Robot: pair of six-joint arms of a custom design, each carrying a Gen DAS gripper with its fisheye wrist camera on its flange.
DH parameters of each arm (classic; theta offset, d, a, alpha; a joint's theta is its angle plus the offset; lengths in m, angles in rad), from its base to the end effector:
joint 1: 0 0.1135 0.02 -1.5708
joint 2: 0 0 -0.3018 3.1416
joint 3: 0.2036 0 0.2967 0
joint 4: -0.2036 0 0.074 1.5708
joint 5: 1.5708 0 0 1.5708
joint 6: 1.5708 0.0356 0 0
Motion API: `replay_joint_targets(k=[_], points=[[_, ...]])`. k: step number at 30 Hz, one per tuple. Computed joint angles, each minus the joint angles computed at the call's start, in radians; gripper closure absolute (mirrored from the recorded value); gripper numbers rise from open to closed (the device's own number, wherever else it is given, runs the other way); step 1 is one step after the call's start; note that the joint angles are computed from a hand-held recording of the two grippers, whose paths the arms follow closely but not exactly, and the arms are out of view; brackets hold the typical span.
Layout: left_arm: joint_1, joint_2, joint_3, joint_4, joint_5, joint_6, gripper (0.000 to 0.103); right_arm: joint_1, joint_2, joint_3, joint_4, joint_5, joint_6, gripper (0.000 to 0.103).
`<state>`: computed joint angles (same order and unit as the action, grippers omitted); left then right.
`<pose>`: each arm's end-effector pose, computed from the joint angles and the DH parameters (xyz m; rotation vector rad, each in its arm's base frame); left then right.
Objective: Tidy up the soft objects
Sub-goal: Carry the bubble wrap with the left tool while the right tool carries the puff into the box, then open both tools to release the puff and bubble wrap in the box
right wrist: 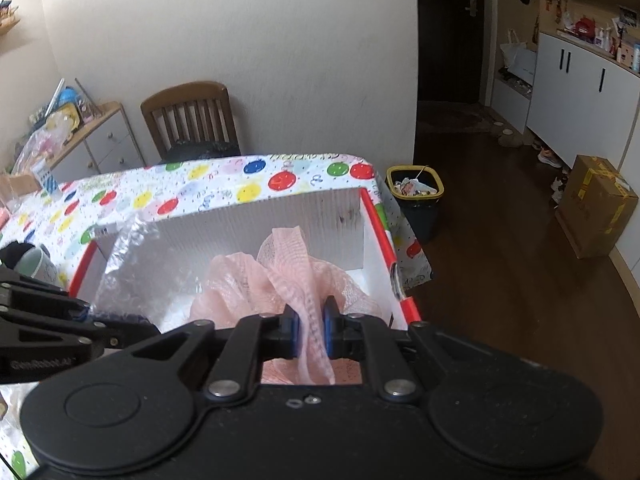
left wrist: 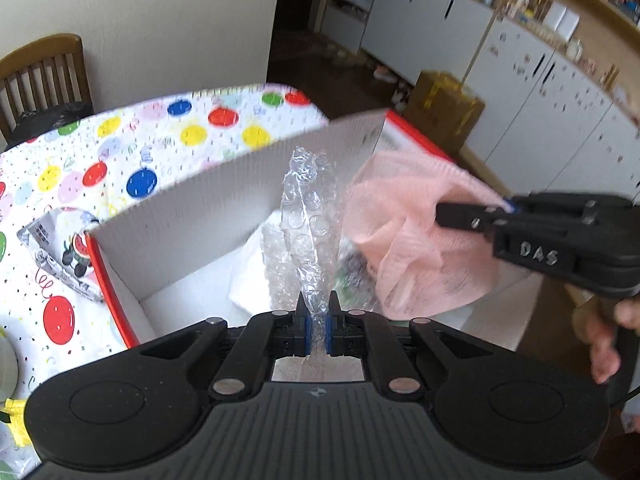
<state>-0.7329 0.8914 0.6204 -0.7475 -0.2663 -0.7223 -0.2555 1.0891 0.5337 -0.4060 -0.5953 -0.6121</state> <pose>0.1425 -0.1156 0.2361 -0.0832 2.5486 -0.2254 0.2159 -0.0358 0.1939 -0.6348 2.2543 0.3407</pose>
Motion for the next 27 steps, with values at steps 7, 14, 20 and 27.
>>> replay_joint_targets(k=[7, 14, 20, 27], points=[[0.015, 0.073, -0.011, 0.006, 0.034, 0.01, 0.097, 0.008, 0.022, -0.013, 0.014, 0.021, -0.063, 0.091], [0.026, 0.137, -0.017, 0.036, 0.039, 0.013, 0.097, -0.001, 0.03, -0.01, 0.01, 0.031, -0.105, 0.081], [0.038, 0.152, -0.02, 0.039, 0.046, -0.001, 0.096, -0.016, -0.002, -0.027, 0.003, 0.033, -0.162, 0.054], [0.02, 0.134, -0.022, 0.031, 0.024, -0.015, 0.08, -0.047, -0.007, -0.01, -0.048, 0.005, -0.214, 0.045]])
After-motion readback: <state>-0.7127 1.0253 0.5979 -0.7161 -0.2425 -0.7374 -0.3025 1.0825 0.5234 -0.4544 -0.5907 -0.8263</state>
